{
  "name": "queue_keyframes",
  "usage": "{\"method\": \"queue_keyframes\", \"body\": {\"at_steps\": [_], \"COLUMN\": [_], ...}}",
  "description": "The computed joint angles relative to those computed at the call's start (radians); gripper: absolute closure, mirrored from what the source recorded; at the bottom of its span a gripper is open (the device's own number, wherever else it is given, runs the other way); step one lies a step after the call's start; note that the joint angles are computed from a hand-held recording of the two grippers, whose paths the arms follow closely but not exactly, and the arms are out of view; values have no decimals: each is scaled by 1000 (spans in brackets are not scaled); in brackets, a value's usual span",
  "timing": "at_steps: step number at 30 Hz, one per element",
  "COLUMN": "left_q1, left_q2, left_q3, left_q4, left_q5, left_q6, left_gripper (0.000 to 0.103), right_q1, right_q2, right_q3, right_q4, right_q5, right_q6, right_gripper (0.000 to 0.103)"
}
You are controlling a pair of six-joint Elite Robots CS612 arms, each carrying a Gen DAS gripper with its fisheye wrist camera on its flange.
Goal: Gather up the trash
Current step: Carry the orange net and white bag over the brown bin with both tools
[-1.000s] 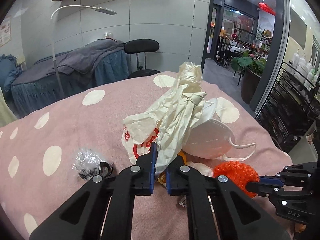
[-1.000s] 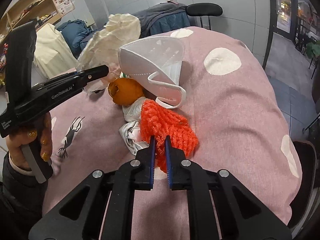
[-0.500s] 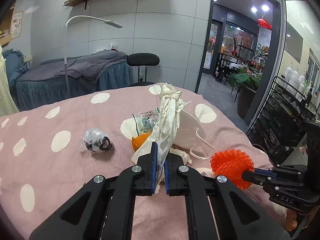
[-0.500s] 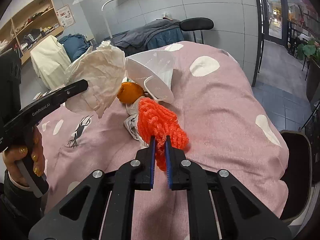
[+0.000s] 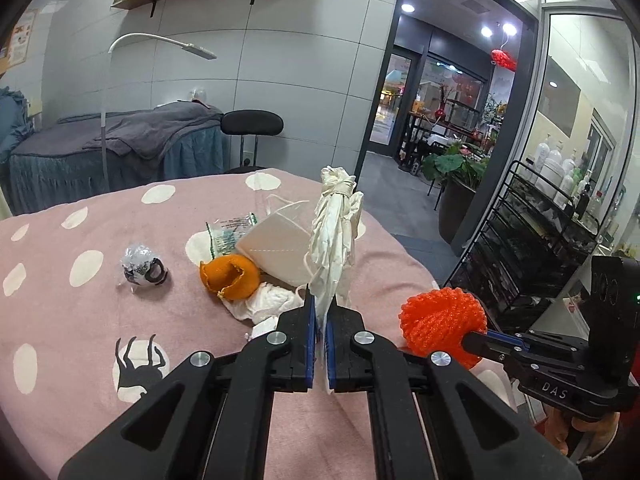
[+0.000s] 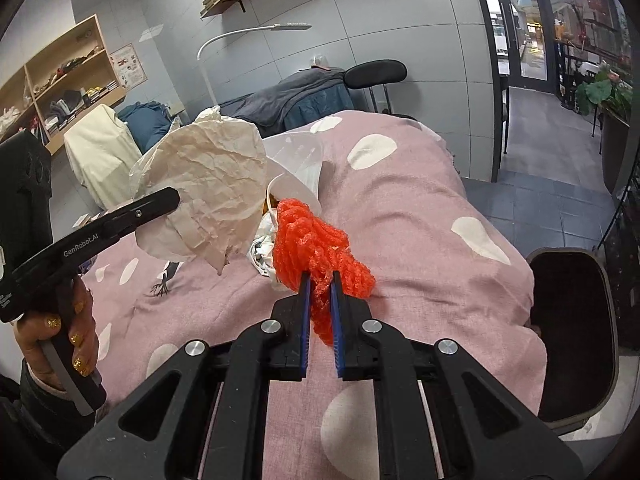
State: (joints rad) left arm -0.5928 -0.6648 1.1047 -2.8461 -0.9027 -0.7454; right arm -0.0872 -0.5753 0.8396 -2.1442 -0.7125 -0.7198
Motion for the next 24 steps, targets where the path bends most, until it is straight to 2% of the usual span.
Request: {"method": "queue_keyframes", "body": {"at_steps": [7, 12, 16, 19, 24], "left_q1": [-13, -18, -22, -23, -23], "left_q2": [37, 72, 106, 132, 173], "left_q3": [-67, -130, -192, -241, -320], "left_q4": [-15, -21, -10, 5, 36], "left_q5": [-20, -56, -86, -114, -159], "left_q6": [48, 79, 110, 127, 153], "left_gripper": [98, 98, 98, 98, 98], "right_q1": [-30, -50, -62, -67, -73], "right_q2": [4, 23, 42, 64, 128], "right_q3": [7, -11, -24, -50, -143], "right_q4": [-74, -160, -261, -294, -255], "right_q5": [10, -9, -82, -147, -255], "right_q6": [89, 191, 273, 319, 378], "right_gripper": [93, 93, 93, 93, 93]}}
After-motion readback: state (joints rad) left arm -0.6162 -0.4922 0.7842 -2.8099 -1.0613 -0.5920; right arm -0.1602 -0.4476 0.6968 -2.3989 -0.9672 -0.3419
